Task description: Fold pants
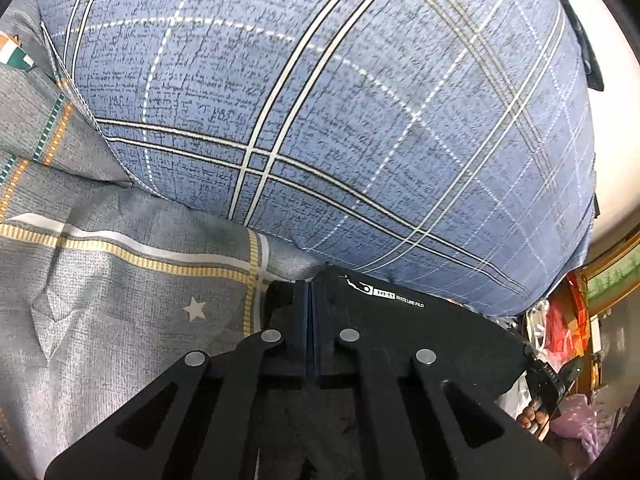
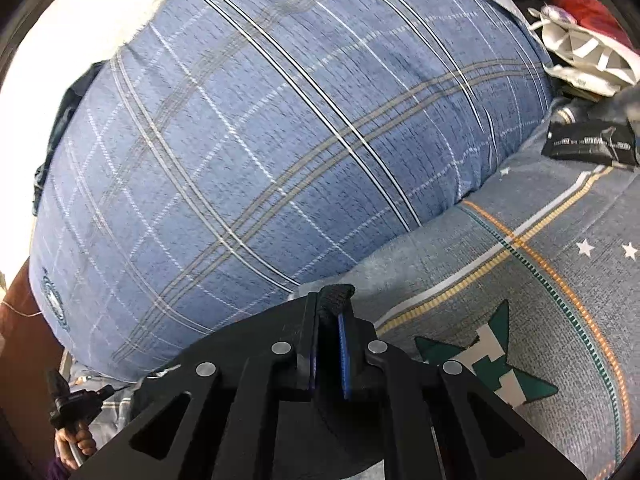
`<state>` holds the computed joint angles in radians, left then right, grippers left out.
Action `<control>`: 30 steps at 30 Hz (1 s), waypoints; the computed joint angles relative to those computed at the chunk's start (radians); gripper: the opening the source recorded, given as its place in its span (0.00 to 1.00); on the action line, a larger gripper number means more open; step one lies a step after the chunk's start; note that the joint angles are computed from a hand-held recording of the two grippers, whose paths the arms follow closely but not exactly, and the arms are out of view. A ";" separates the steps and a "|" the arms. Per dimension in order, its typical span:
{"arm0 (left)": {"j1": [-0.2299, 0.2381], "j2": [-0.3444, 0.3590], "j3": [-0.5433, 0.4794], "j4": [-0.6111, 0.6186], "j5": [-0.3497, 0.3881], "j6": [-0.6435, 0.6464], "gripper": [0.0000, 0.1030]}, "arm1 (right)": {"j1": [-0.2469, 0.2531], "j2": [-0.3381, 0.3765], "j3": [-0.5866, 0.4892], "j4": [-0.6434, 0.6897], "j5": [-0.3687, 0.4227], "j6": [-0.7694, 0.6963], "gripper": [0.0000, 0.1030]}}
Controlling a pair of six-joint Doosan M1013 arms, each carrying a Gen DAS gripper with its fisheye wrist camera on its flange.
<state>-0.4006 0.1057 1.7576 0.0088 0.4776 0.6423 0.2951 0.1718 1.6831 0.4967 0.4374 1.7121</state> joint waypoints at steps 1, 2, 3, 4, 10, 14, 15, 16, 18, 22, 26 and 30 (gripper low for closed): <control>-0.018 0.022 -0.025 0.043 0.013 -0.046 0.00 | 0.002 -0.005 0.003 0.004 -0.008 -0.005 0.06; -0.022 0.024 -0.032 0.083 0.047 -0.085 0.00 | 0.005 -0.010 0.005 0.002 -0.013 -0.006 0.06; -0.022 0.034 -0.049 0.100 0.097 -0.114 0.00 | 0.008 -0.013 0.005 -0.012 -0.013 0.002 0.06; -0.013 0.041 -0.053 0.076 0.116 -0.120 0.00 | 0.010 -0.013 0.006 -0.030 -0.012 0.016 0.06; -0.021 0.074 -0.064 0.020 0.110 -0.125 0.54 | 0.000 0.007 0.009 -0.030 0.028 0.038 0.06; -0.043 0.098 -0.092 0.090 0.130 -0.144 0.63 | -0.010 0.018 0.013 0.013 0.030 0.002 0.06; -0.042 0.106 -0.099 0.079 0.137 -0.136 0.63 | -0.009 0.022 0.010 0.000 0.032 0.013 0.06; -0.041 0.112 -0.105 0.065 0.139 -0.124 0.63 | -0.008 0.025 0.008 -0.007 0.036 0.016 0.06; -0.041 0.118 -0.110 0.041 0.134 -0.092 0.63 | -0.007 0.028 0.006 -0.015 0.041 0.019 0.06; -0.059 0.127 -0.119 0.047 0.152 -0.034 0.62 | -0.008 0.034 0.002 -0.024 0.050 0.031 0.06; -0.062 0.144 -0.133 0.045 0.212 -0.039 0.41 | -0.006 0.040 0.001 -0.028 0.054 0.045 0.06; -0.063 0.139 -0.128 0.044 0.202 -0.037 0.24 | -0.004 0.041 -0.001 -0.038 0.058 0.053 0.06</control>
